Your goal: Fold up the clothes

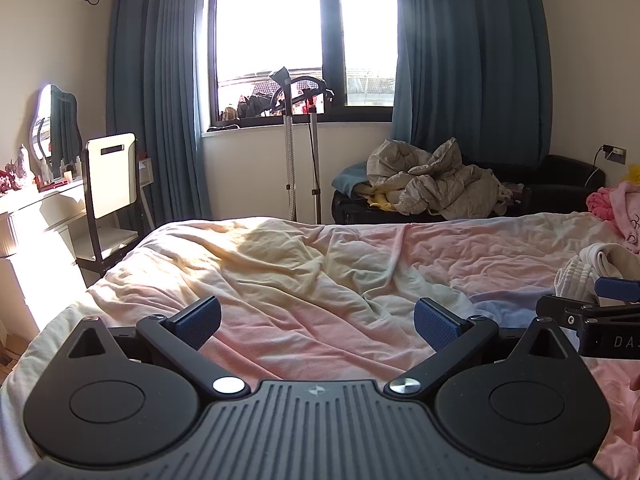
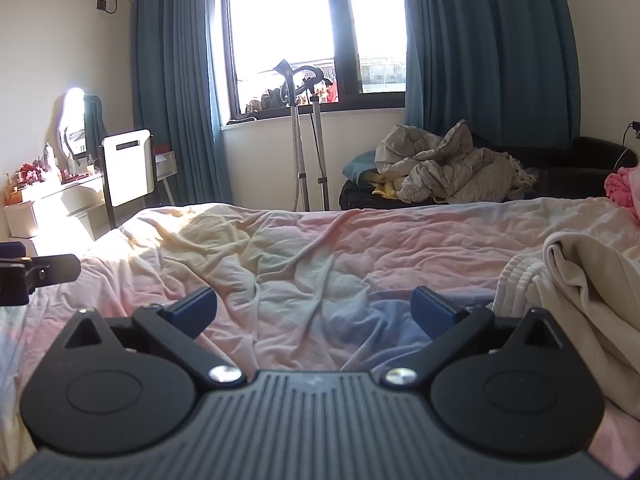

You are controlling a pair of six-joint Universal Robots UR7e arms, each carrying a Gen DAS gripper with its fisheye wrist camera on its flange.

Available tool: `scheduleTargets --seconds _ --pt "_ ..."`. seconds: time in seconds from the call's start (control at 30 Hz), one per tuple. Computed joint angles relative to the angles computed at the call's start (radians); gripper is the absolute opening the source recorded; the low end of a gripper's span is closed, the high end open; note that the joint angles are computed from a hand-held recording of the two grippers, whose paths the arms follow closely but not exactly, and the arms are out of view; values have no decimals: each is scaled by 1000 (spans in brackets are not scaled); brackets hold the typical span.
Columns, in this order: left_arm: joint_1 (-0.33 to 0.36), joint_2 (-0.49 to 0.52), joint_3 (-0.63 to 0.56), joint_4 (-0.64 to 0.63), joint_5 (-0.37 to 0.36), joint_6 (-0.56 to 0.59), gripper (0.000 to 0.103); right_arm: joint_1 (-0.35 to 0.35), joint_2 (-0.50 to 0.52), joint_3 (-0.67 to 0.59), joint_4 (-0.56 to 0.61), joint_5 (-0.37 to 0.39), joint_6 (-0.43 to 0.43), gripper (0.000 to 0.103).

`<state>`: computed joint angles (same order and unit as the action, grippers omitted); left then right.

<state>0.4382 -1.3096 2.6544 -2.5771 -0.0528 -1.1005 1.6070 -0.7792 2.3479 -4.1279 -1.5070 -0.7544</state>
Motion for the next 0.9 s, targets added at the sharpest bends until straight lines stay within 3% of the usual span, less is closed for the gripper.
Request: scheduleTargets --seconds 0.37,0.57,0.9 --pt "-3 0 1 7 -6 -4 103 0 -1 -1 2 -10 23 103" --pt "-2 19 10 -77 -8 52 103 0 0 -3 5 -14 24 103" --pt "-4 -1 8 -17 -10 7 103 -1 -1 -4 11 -13 25 103"
